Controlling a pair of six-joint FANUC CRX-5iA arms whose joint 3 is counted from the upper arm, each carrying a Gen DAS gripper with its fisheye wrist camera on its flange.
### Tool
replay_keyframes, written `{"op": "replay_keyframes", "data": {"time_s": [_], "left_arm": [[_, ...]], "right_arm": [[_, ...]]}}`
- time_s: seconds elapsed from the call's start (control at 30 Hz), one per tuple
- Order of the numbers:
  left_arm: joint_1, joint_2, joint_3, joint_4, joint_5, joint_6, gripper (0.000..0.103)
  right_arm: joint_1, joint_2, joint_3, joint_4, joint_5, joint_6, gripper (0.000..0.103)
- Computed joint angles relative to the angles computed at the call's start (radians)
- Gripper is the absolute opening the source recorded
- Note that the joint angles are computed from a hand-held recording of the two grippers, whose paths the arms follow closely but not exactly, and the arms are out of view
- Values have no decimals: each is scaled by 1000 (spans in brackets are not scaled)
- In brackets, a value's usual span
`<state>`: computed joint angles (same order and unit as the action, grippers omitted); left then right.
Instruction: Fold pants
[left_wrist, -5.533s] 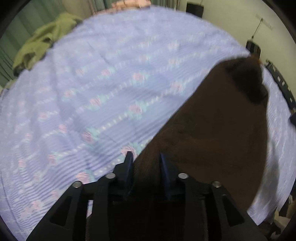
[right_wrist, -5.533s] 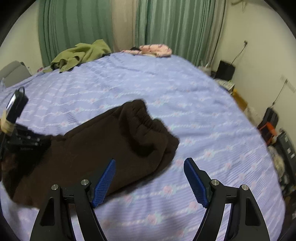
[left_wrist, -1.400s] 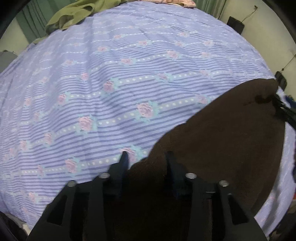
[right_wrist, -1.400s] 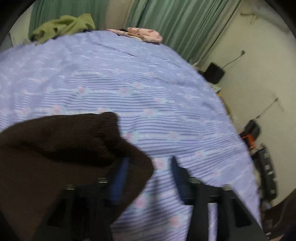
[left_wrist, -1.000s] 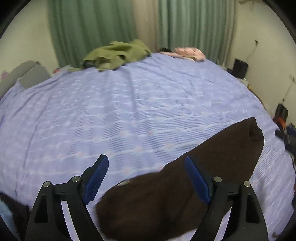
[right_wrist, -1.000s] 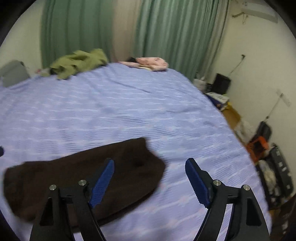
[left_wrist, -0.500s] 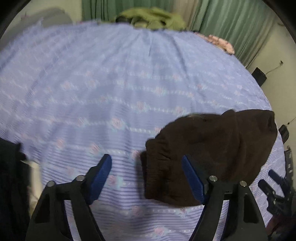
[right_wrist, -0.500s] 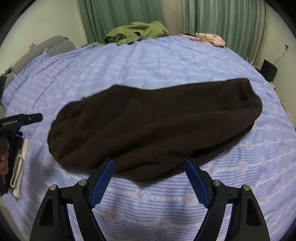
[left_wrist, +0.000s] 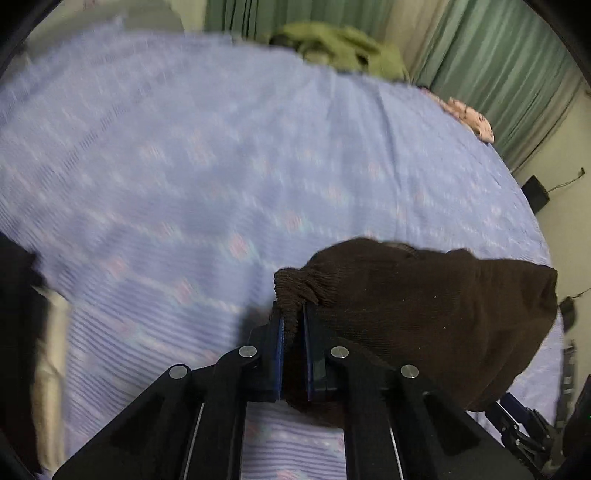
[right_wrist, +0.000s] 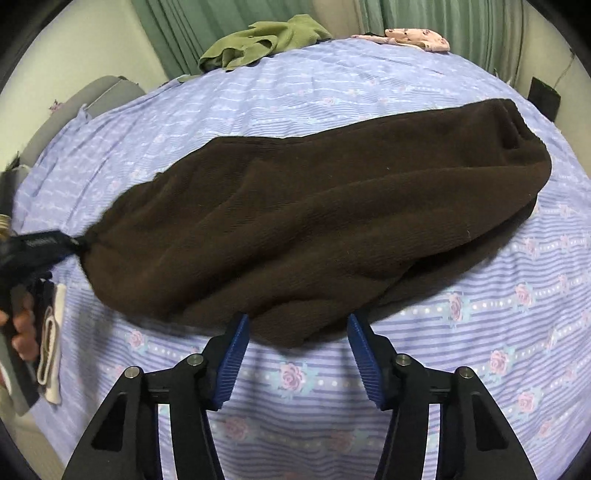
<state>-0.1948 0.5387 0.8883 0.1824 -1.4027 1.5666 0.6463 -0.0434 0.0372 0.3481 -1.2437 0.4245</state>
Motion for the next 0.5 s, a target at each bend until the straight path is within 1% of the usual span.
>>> {"op": "replay_keyframes", "data": {"time_s": [0.1, 0.17, 0.2, 0.37, 0.4, 0.43, 0.47, 0.5], "left_arm": [[-19, 41, 73, -69, -44, 40, 11], [-20, 55, 80, -79, -60, 69, 11], [-20, 51, 66, -81, -54, 78, 11], [-17, 51, 54, -100, -70, 61, 12], [-24, 61, 76, -112, -80, 57, 12], [-31, 65, 88, -129, -84, 45, 12], [-42, 61, 94, -152, -84, 28, 12], [-48, 52, 88, -164, -79, 20, 12]], "right_arm": [[-7, -3, -4, -9, 25, 16, 53], [-16, -1, -3, -32, 53, 24, 52], [-25, -5, -7, -52, 75, 34, 49], [-58, -5, -24, -93, 152, 51, 46], [-72, 0, -25, -114, 159, 59, 39], [-86, 3, -24, -140, 168, 74, 25], [-101, 0, -22, -176, 184, 95, 20], [-112, -2, -11, -209, 176, 112, 18]]}}
